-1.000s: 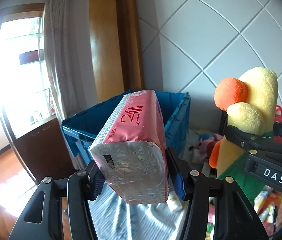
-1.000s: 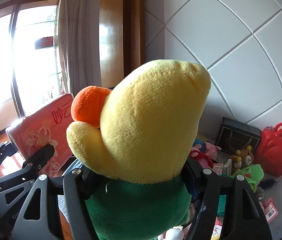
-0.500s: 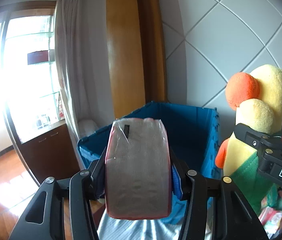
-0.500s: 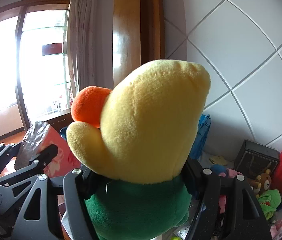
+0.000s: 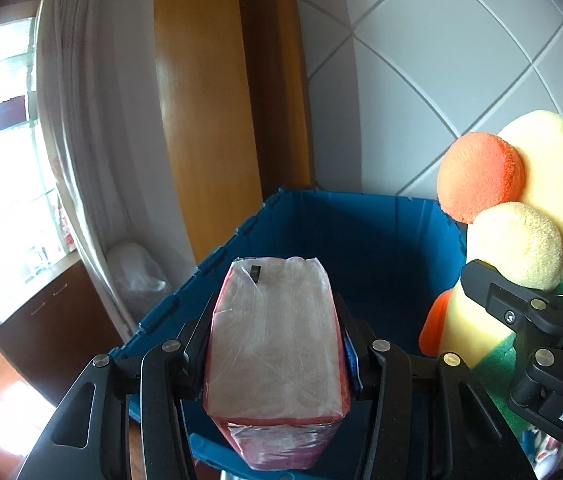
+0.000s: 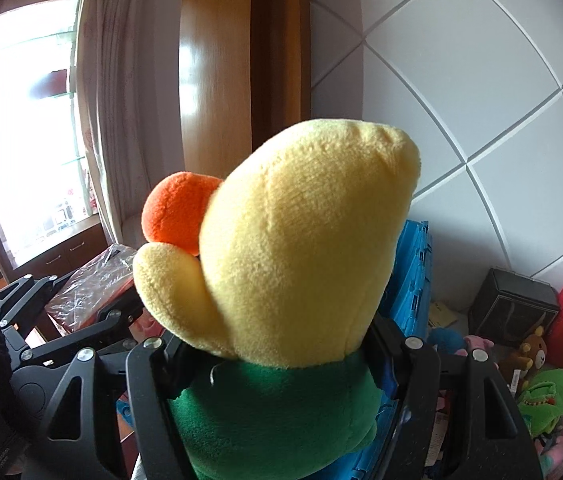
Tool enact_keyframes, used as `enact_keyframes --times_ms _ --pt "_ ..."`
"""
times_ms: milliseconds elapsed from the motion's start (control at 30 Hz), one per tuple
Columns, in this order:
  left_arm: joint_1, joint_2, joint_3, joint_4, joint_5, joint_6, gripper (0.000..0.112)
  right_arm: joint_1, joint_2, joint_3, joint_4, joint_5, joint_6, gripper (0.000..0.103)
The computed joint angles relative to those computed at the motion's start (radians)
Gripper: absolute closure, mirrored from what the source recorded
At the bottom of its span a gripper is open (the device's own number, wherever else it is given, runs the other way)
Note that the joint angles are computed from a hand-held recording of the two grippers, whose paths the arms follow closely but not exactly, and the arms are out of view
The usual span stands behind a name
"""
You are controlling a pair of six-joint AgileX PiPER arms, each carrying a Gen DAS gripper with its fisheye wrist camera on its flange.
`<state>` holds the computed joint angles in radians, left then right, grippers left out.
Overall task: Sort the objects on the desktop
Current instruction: 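Open the left tool to drop the tissue pack into the crate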
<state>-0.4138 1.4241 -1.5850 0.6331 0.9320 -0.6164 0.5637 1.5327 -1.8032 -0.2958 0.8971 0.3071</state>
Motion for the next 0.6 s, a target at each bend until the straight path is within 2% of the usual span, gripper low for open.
enact_keyframes --times_ms 167,333,467,600 --pt "0.055 0.035 0.000 -0.072 -0.070 0.079 0.063 0.000 0.051 -0.010 -0.026 0.023 0.060 0.035" --pt "0.115 0.116 -0.113 -0.163 -0.117 0.171 0.063 0.004 0.078 -0.038 -0.085 0.040 0.120 0.035" --pt "0.145 0.187 -0.215 -0.212 -0.092 0.250 0.063 -0.004 0.118 -0.107 -0.099 0.075 0.125 0.035" --pt "0.179 0.253 -0.297 -0.299 -0.030 0.334 0.063 -0.016 0.180 -0.211 -0.087 0.116 0.098 0.035"
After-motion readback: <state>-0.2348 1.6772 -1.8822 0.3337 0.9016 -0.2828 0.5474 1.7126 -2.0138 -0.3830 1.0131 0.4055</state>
